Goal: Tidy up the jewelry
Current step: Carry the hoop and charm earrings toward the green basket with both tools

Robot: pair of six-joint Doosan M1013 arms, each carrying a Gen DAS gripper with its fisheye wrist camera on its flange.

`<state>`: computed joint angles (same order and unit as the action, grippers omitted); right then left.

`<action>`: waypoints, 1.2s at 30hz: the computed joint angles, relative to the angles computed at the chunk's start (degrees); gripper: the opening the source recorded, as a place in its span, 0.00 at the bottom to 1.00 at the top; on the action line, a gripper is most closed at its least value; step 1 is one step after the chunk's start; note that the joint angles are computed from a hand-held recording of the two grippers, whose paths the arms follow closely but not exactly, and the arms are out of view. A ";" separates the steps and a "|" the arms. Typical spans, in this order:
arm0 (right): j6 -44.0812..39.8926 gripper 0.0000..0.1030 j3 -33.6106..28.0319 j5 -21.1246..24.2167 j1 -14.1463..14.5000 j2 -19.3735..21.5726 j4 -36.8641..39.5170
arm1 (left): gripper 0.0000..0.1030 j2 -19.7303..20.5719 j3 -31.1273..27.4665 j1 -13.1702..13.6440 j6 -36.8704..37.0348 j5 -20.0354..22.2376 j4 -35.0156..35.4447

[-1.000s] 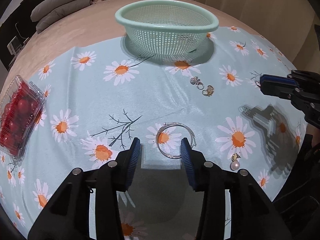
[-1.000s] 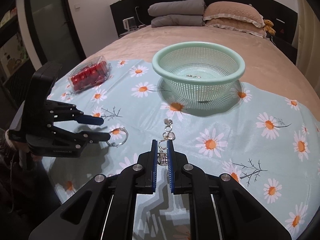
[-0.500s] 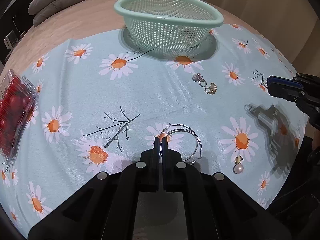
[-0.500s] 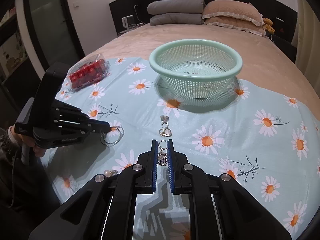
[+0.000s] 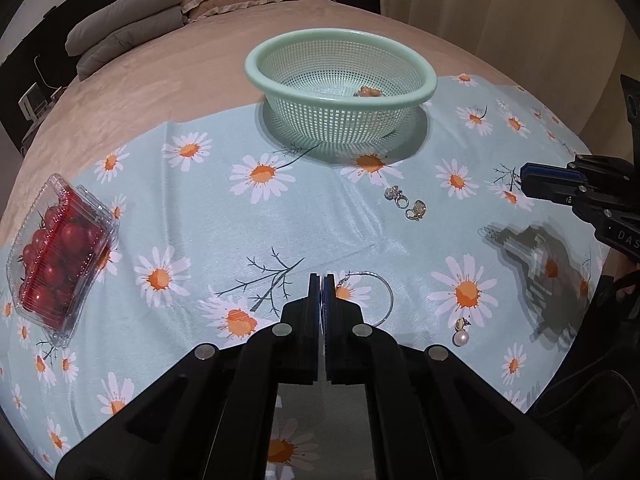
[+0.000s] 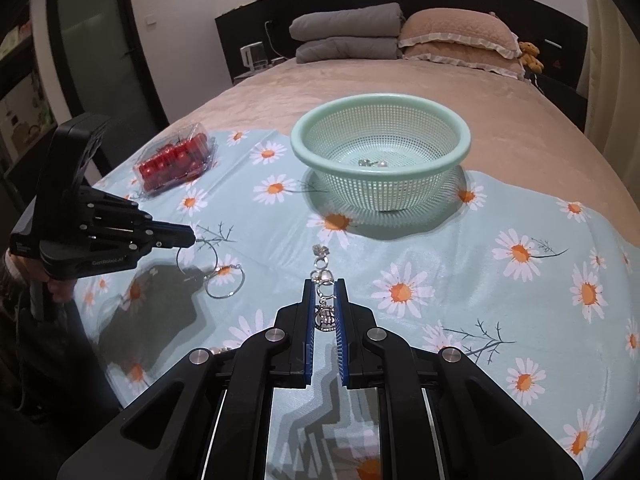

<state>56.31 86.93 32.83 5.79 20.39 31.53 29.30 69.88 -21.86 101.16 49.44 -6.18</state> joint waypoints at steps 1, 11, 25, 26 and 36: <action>-0.08 0.08 -0.12 0.18 -0.03 -0.11 -0.25 | 0.02 -0.11 -0.14 0.07 0.42 -0.10 -0.33; 4.30 0.08 -3.03 0.19 0.01 -1.05 -7.41 | 0.02 -0.60 -3.62 -0.07 1.53 -1.38 1.22; 0.90 0.09 -10.65 3.21 -0.50 1.94 -7.54 | 0.02 4.47 -14.95 -0.62 4.69 1.57 -0.64; 0.99 0.09 -11.14 3.19 -0.52 2.26 -7.53 | 0.02 5.04 -15.94 -0.78 4.92 1.84 -0.30; 1.08 0.09 -17.52 5.66 -0.98 7.31 -7.04 | 0.02 10.60 -24.19 -1.07 6.66 5.89 -0.68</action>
<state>57.39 69.40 38.49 4.81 27.70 24.49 39.90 45.69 -22.93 107.81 55.33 -6.86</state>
